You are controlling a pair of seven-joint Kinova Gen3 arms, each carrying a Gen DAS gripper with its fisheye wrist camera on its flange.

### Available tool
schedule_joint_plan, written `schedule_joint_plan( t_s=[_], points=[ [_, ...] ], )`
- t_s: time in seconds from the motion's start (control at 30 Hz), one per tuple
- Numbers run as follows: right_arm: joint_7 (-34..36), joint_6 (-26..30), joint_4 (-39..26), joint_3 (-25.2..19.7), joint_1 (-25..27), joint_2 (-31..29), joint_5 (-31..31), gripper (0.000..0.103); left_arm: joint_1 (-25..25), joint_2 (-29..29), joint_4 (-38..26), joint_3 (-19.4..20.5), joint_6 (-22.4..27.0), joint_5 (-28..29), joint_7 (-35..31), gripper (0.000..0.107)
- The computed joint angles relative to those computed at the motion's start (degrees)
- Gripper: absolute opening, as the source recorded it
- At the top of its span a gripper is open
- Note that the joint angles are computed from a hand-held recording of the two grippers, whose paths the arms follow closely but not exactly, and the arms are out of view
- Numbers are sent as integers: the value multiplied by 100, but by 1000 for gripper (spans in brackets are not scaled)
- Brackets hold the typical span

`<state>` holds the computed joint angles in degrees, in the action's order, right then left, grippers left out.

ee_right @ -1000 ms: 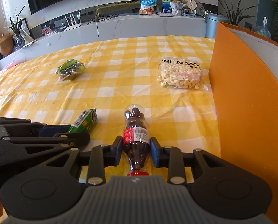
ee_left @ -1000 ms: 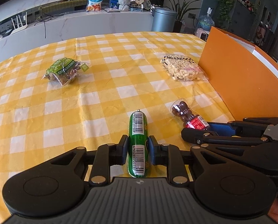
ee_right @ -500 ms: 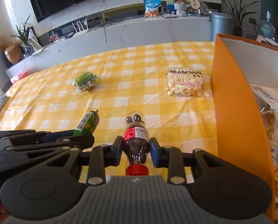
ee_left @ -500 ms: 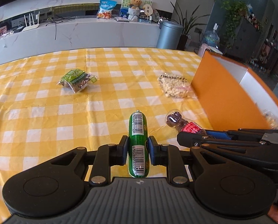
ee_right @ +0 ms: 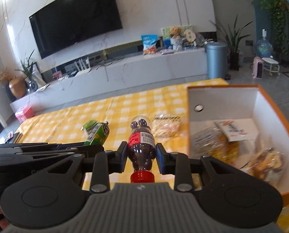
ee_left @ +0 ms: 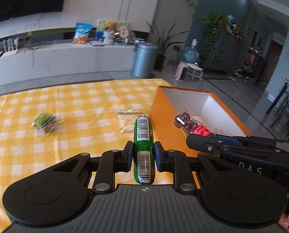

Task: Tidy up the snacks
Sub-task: 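Lift the sausage stick and bottle and carry them over the orange box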

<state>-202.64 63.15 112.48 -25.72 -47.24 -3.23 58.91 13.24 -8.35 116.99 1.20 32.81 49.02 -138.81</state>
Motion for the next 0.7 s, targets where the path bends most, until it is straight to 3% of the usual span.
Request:
schedule_joint_plan(
  t_s=[0.3, 0.53, 0.7],
  points=[
    [396, 999, 178, -321, 224, -625, -454, 29, 545, 358, -589, 611, -254, -431, 250, 25],
    [1051, 918, 443, -283, 790, -971, -825, 29, 737, 1051, -1272, 1006, -124, -1083, 872, 25],
    [1924, 220, 654, 246, 1239, -1258, -1227, 29, 810, 1554, -1817, 1191, 131, -1767, 1549, 25]
  ],
)
